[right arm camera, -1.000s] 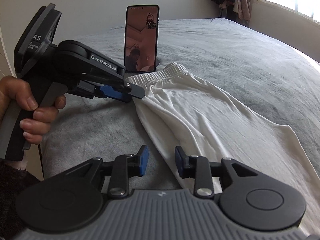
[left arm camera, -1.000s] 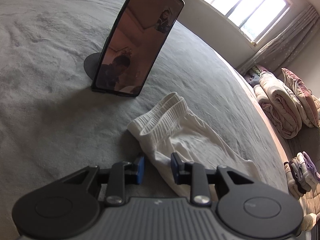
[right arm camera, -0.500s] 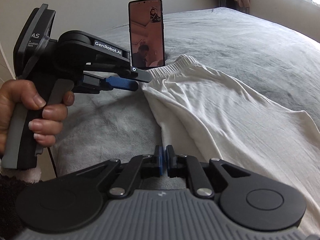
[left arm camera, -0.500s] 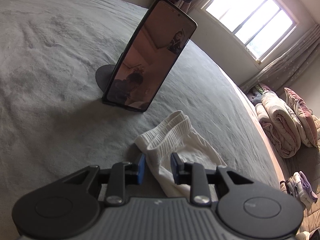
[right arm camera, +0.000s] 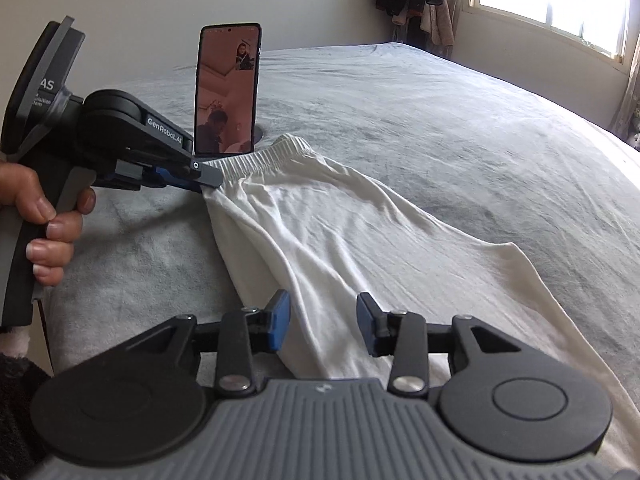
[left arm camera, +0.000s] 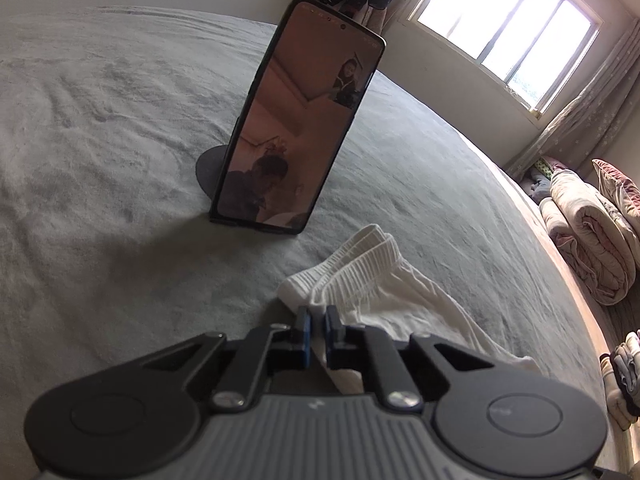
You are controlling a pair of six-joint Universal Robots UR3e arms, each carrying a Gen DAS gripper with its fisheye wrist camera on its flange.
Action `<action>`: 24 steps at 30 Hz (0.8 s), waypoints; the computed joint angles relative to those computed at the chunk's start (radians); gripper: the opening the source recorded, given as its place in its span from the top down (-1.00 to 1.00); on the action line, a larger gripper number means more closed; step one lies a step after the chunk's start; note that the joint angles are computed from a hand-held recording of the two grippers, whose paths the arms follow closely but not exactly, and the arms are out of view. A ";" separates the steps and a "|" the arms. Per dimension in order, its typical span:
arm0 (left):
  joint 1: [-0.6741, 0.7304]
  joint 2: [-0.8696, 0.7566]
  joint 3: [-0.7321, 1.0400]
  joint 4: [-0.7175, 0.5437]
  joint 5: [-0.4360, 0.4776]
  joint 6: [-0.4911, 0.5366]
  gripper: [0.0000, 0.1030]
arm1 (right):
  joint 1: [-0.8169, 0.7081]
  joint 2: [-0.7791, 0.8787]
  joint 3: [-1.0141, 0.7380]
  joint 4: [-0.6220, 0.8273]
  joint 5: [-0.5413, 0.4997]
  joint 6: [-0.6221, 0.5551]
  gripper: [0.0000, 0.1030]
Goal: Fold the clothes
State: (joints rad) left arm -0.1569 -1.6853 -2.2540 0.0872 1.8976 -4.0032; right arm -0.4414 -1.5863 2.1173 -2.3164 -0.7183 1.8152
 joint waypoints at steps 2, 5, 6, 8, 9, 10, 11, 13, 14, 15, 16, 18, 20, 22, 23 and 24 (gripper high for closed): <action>-0.023 -0.013 0.010 0.021 0.045 0.014 0.90 | -0.009 -0.016 -0.006 0.077 0.004 -0.052 1.00; -0.040 -0.027 0.020 0.041 0.085 0.032 0.91 | -0.032 -0.058 0.004 0.177 0.025 -0.135 1.00; -0.035 -0.028 0.021 0.036 0.082 0.032 0.90 | -0.034 -0.065 -0.003 0.209 0.026 -0.151 1.00; -0.025 -0.029 0.024 0.025 0.075 0.032 0.90 | -0.022 -0.051 -0.021 0.226 0.012 -0.131 0.99; -0.020 -0.030 0.025 0.019 0.072 0.032 0.89 | -0.011 -0.038 -0.022 0.203 0.002 -0.111 0.99; -0.018 -0.033 0.033 -0.006 0.069 0.032 0.88 | 0.000 -0.025 -0.025 0.184 -0.010 -0.096 0.98; -0.017 -0.037 0.041 -0.031 0.067 0.033 0.87 | 0.009 -0.014 -0.029 0.177 -0.022 -0.090 0.96; -0.024 -0.042 0.054 -0.067 0.076 0.032 0.82 | 0.019 -0.008 -0.033 0.183 -0.033 -0.096 0.85; -0.029 -0.040 0.057 -0.076 0.082 0.035 0.80 | 0.019 -0.015 -0.036 0.205 -0.034 -0.114 0.72; -0.027 -0.029 0.050 -0.078 0.075 0.037 0.74 | 0.018 -0.025 -0.042 0.235 -0.036 -0.135 0.71; -0.024 -0.018 0.043 -0.080 0.068 0.039 0.70 | 0.017 -0.033 -0.048 0.261 -0.038 -0.154 0.71; 0.009 0.019 -0.014 -0.019 0.008 0.023 0.54 | 0.011 -0.044 -0.062 0.307 -0.037 -0.177 0.71; 0.050 0.049 -0.080 0.070 -0.058 0.002 0.50 | -0.001 -0.046 -0.079 0.348 -0.017 -0.176 0.71; 0.077 0.064 -0.117 0.120 -0.095 -0.007 0.50 | 0.008 -0.022 -0.106 0.355 0.002 -0.147 0.70; 0.079 0.066 -0.116 0.115 -0.099 -0.010 0.54 | 0.021 -0.006 -0.116 0.336 0.005 -0.124 0.66; 0.074 0.063 -0.108 0.101 -0.091 -0.011 0.55 | 0.039 0.009 -0.120 0.300 0.004 -0.096 0.61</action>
State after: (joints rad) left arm -0.0829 -1.6220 -2.3617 0.1884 1.8068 -4.0139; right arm -0.4019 -1.5770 1.9978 -2.0165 -0.7140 1.7195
